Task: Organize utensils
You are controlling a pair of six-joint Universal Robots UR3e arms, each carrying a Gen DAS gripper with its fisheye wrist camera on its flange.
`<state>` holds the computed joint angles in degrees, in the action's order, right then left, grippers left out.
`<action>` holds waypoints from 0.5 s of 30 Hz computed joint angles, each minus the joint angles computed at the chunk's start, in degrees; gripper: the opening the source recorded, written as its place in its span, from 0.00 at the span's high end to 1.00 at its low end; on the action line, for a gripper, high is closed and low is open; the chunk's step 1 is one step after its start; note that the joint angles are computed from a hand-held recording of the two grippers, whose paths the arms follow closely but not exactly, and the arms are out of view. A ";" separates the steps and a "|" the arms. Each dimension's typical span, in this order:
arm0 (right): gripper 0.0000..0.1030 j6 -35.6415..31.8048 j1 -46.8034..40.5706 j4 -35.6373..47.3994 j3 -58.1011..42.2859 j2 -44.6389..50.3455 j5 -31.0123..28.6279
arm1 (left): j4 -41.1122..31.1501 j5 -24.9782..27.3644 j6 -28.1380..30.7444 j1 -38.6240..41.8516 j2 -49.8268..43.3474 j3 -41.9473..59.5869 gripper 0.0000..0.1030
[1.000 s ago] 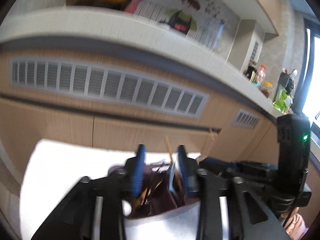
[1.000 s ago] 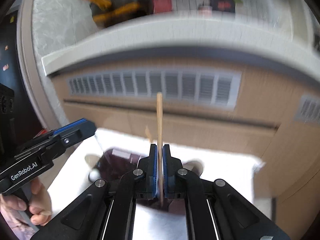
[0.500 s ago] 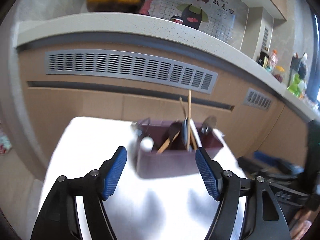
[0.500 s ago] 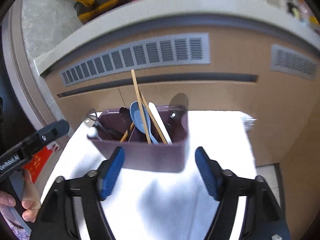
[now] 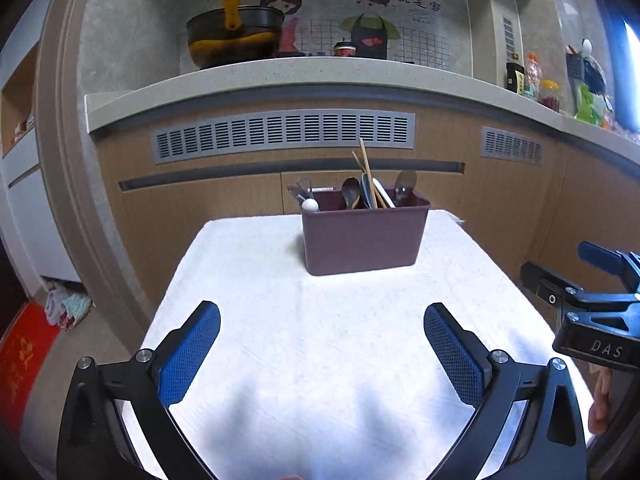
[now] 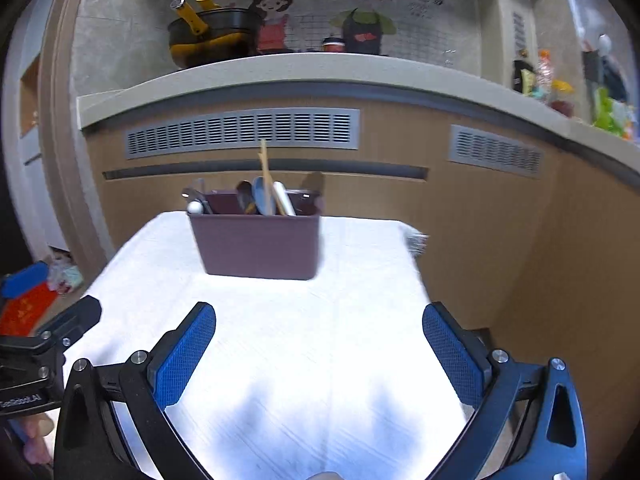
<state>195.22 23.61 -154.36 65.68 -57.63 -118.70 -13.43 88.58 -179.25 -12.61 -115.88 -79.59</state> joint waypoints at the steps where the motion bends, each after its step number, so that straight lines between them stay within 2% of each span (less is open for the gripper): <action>1: 0.00 0.02 0.37 -0.61 1.14 -0.73 -0.58 | 0.60 0.05 -0.17 0.02 0.60 -1.05 0.02; 5: 0.00 -0.43 1.54 -3.01 3.97 -2.45 -3.06 | 2.42 1.10 -1.56 -0.19 1.84 -3.38 0.01; 8: 0.00 -0.33 1.41 -3.67 5.33 -3.53 -2.27 | 1.71 -0.48 -2.87 0.72 2.89 -4.32 0.01; 15: 0.00 -0.74 1.67 -3.30 5.87 -3.93 -2.93 | 0.22 -0.25 -3.21 0.68 2.91 -3.68 0.01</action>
